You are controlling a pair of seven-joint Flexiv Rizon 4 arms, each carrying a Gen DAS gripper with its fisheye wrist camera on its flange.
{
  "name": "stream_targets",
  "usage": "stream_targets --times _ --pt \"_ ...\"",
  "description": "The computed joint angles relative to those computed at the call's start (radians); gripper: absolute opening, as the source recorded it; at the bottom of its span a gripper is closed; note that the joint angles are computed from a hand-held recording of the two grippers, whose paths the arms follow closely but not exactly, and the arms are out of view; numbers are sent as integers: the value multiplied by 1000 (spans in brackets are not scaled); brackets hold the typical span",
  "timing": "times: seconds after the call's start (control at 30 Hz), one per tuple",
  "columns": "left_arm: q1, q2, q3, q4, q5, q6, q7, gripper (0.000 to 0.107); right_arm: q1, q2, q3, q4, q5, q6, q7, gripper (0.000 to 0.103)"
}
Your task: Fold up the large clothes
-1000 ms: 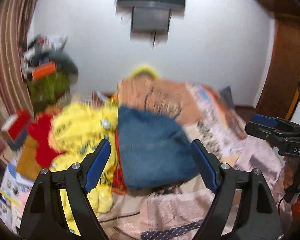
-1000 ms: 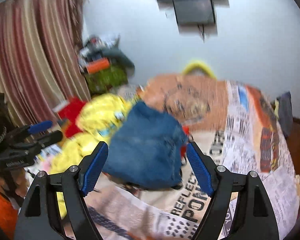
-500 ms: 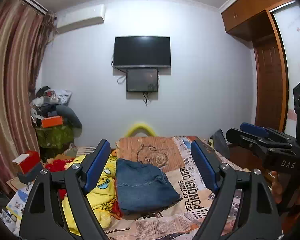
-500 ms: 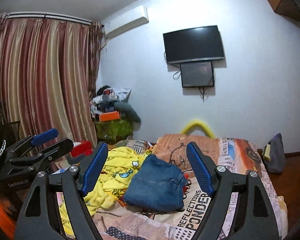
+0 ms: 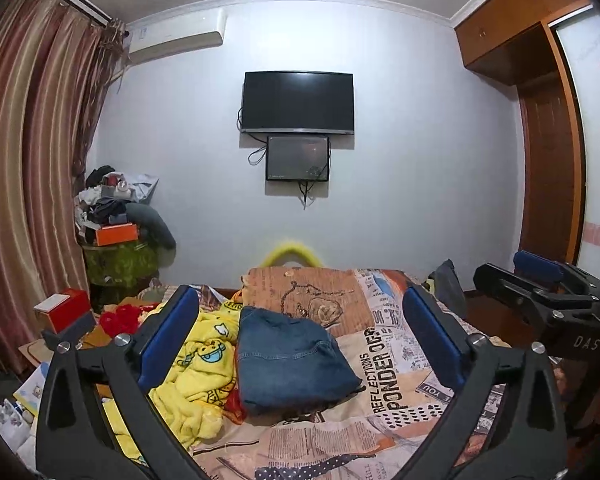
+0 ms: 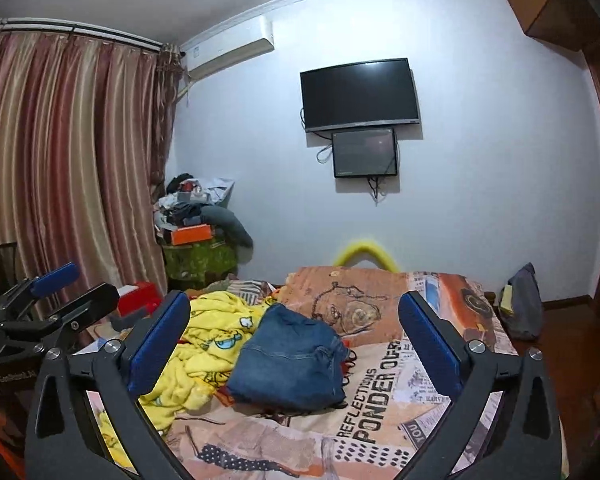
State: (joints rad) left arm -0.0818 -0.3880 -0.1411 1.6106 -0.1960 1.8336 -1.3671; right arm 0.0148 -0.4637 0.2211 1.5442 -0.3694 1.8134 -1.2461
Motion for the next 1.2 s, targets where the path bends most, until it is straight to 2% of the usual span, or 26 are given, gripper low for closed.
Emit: stream_targets --times 0.07,0.13,0.33,0.43,0.5,0.67,0.8,1.2 --pt "16 1 -20 5 3 -2 -4 102 -19 -5 26 -9 -6 -18 1 103" --pt "-7 0 4 6 -4 -1 -8 102 -22 0 27 1 -1 -18 -2 103" --pt "-29 -6 29 -1 -10 -13 -6 102 8 19 -15 37 21 -2 -7 103" --pt "-74 -13 81 -10 -24 -18 -3 102 29 25 -43 41 27 -3 -7 103" --pt "-80 -17 87 -16 -28 -28 1 102 61 35 -81 53 39 1 -7 103" --pt "-79 -24 88 -24 -34 -45 6 102 38 36 -53 48 40 -17 -9 103" --pt "-83 -30 94 -29 -39 -53 4 102 87 44 -116 59 60 -8 -8 103" --pt "-83 -40 103 -44 -41 -80 1 102 26 35 -36 37 59 -55 -30 103"
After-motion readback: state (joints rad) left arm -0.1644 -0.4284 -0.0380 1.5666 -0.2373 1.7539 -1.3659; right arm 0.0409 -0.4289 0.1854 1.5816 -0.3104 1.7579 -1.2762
